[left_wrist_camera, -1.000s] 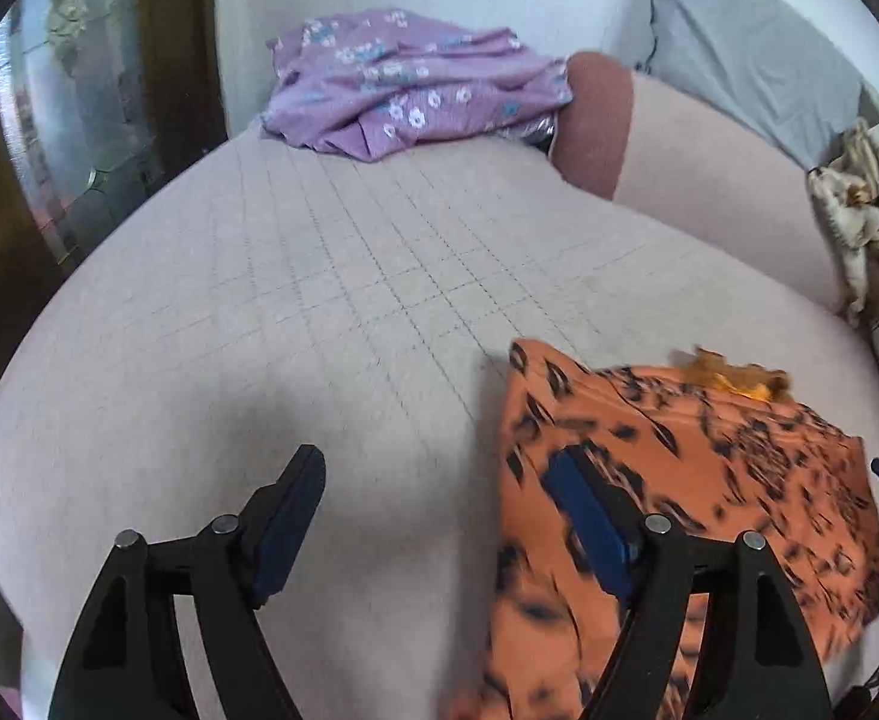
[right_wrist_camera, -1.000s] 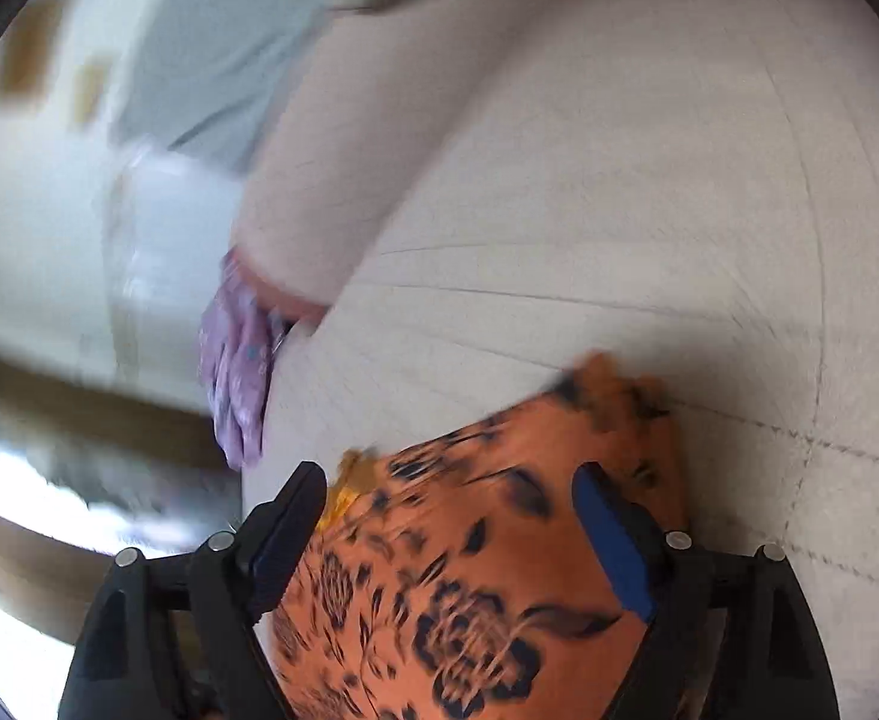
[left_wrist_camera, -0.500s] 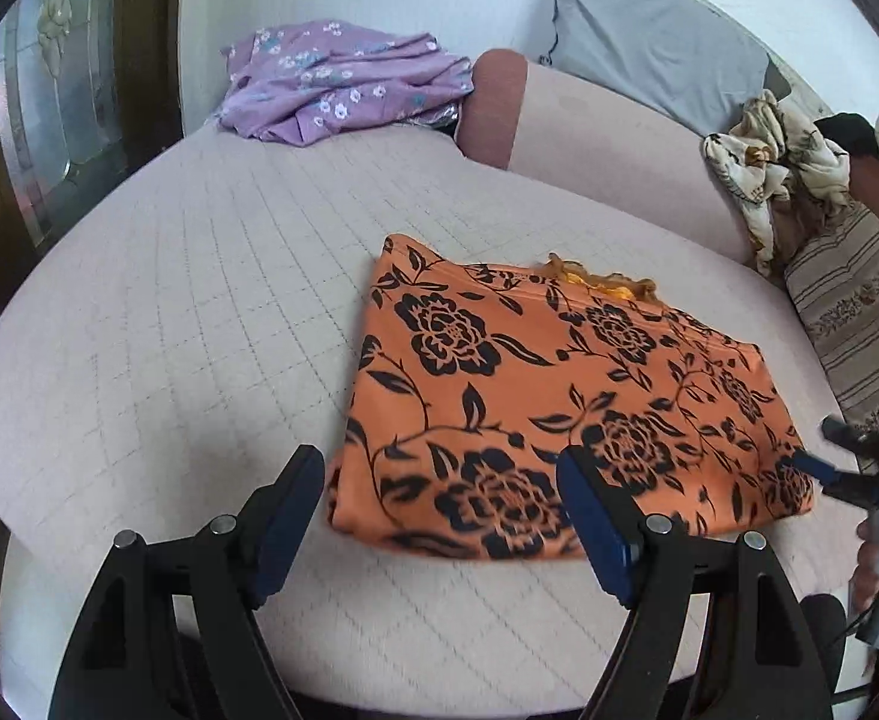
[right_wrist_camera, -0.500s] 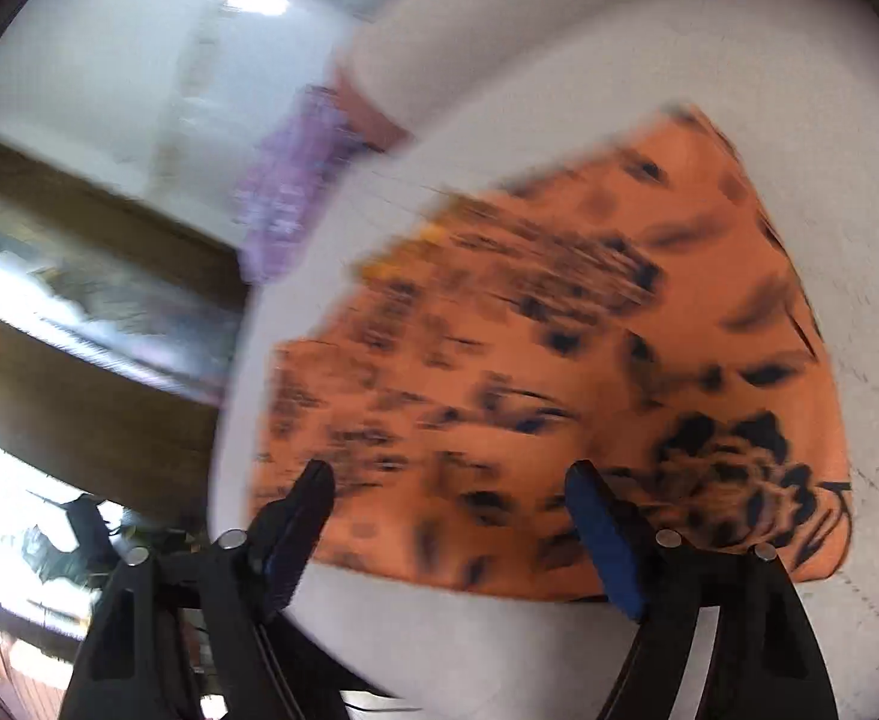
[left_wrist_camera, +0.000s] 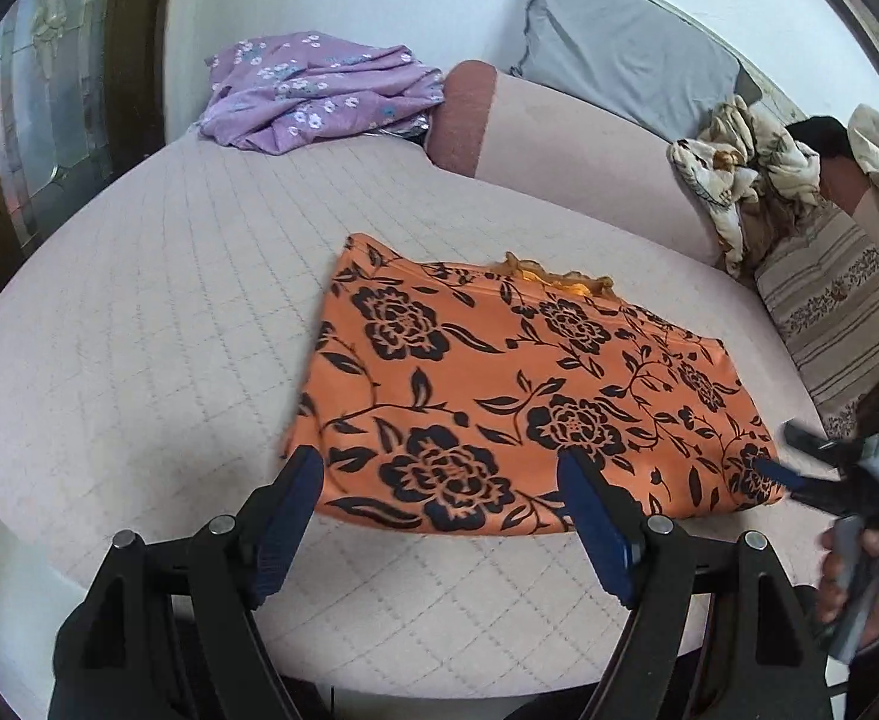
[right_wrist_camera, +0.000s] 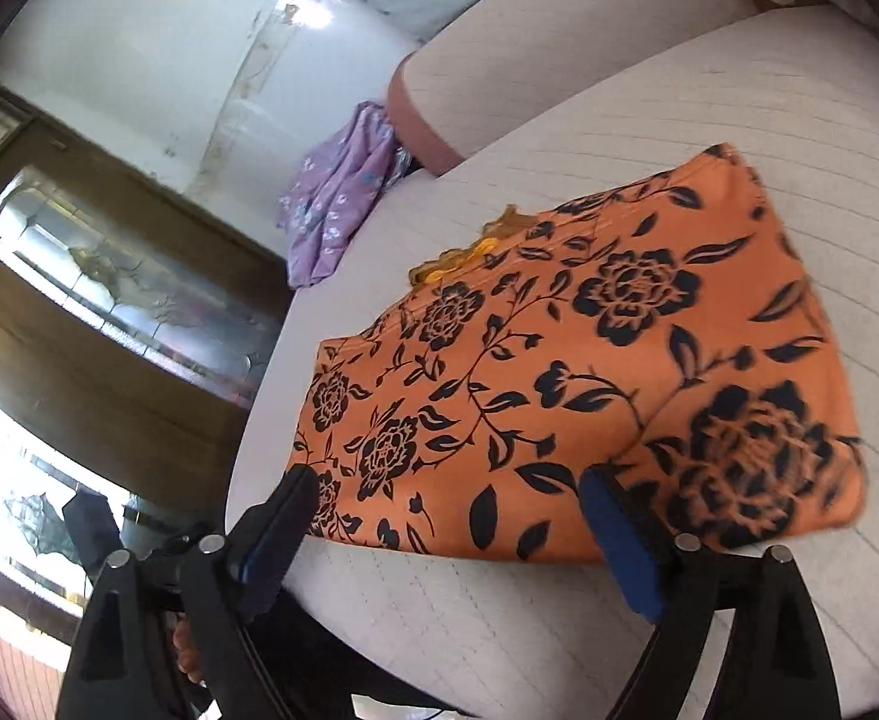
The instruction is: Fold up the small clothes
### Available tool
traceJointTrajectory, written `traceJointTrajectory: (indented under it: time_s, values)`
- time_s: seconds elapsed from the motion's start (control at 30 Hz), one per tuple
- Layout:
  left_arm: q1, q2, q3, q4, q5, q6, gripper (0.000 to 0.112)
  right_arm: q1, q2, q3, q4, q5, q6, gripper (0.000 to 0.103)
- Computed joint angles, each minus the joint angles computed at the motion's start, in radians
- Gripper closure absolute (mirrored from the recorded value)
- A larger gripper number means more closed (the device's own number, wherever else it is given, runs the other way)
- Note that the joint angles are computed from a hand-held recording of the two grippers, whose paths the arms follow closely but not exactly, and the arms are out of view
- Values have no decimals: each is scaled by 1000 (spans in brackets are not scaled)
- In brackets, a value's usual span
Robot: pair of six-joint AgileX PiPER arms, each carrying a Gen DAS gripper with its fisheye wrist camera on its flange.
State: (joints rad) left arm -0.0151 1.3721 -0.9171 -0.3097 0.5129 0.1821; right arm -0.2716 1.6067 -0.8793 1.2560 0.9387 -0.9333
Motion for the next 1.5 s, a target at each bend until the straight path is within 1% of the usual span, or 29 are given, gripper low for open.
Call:
traceJointTrajectory:
  time_s: [0.03,0.07,0.1,0.17,0.23,0.3,0.37,0.43,0.47,0.53,0.57,0.6,0.67,0.7,0.77,0.8,0.83,0.9,1.0,1.1,1.17,1.23,1.27,1.3,1.33,1.37,1.43,1.47,1.5]
  values:
    - [-8,13,-4,12,-7,-5,32,6,30,-6,-25,-17,10,11]
    - [-16,27,-10,33,-11,-16,32,21,98,-7,-64,-56,41,12]
    - [-21,39,-15,49,-15,-19,32,6,126,2,-62,-55,40,12]
    - [-14,58,-16,48,-31,-4,32,-18,94,27,-1,-41,2,12]
    - [-2,89,-25,18,-40,14,32,-10,49,20,-30,-57,62,12]
    - [6,124,-36,-29,-43,44,32,-13,16,21,4,-36,21,12]
    - [3,150,-44,-62,-49,73,32,-11,22,16,19,-29,-18,11]
    - [-8,168,-49,-59,-61,78,32,16,81,-3,-45,-78,16,10]
    - [-12,176,-51,-50,-63,78,32,29,118,4,-48,-105,24,11]
    - [-11,186,-52,-37,-76,84,32,21,95,24,2,-108,-4,10]
    - [-9,196,-56,-27,-82,74,32,29,79,14,-24,-109,36,10]
    - [-3,206,-62,-38,-79,82,32,31,62,12,-37,-116,61,10]
    - [11,228,-71,-77,-72,105,32,29,26,29,-12,-115,40,10]
    - [12,234,-71,-81,-74,107,32,20,26,34,6,-96,4,10]
    - [12,244,-67,-88,-78,120,32,48,70,21,-21,-129,19,10]
    - [11,245,-62,-89,-77,128,32,45,100,24,-24,-129,17,10]
    - [11,241,-56,-92,-82,139,32,35,90,32,0,-124,10,10]
    - [7,239,-48,-73,-102,130,32,39,58,14,-25,-115,70,10]
    - [15,255,-62,-92,-94,134,32,71,26,-12,8,-108,54,10]
    - [5,275,-63,-55,-110,106,32,103,60,-32,29,-100,9,10]
    - [-20,292,-57,50,-133,34,32,134,150,-47,-14,-118,39,10]
    - [-58,286,-44,208,-155,-74,32,139,138,-21,26,-152,-11,10]
    - [-67,282,-42,243,-157,-94,32,145,125,-29,-5,-154,24,11]
    - [-68,275,-40,237,-156,-91,32,157,104,-43,-58,-167,96,10]
    - [-63,263,-38,192,-156,-61,32,162,85,-46,-77,-173,128,10]
    - [-50,249,-33,107,-157,9,32,159,64,-44,-66,-160,120,10]
    - [-40,224,-23,32,-175,62,31,157,30,-35,-29,-142,55,10]
    - [-43,218,-19,49,-189,44,31,161,27,-33,-28,-149,43,10]
    - [-46,226,-22,105,-191,-6,31,164,49,-38,-46,-155,53,10]
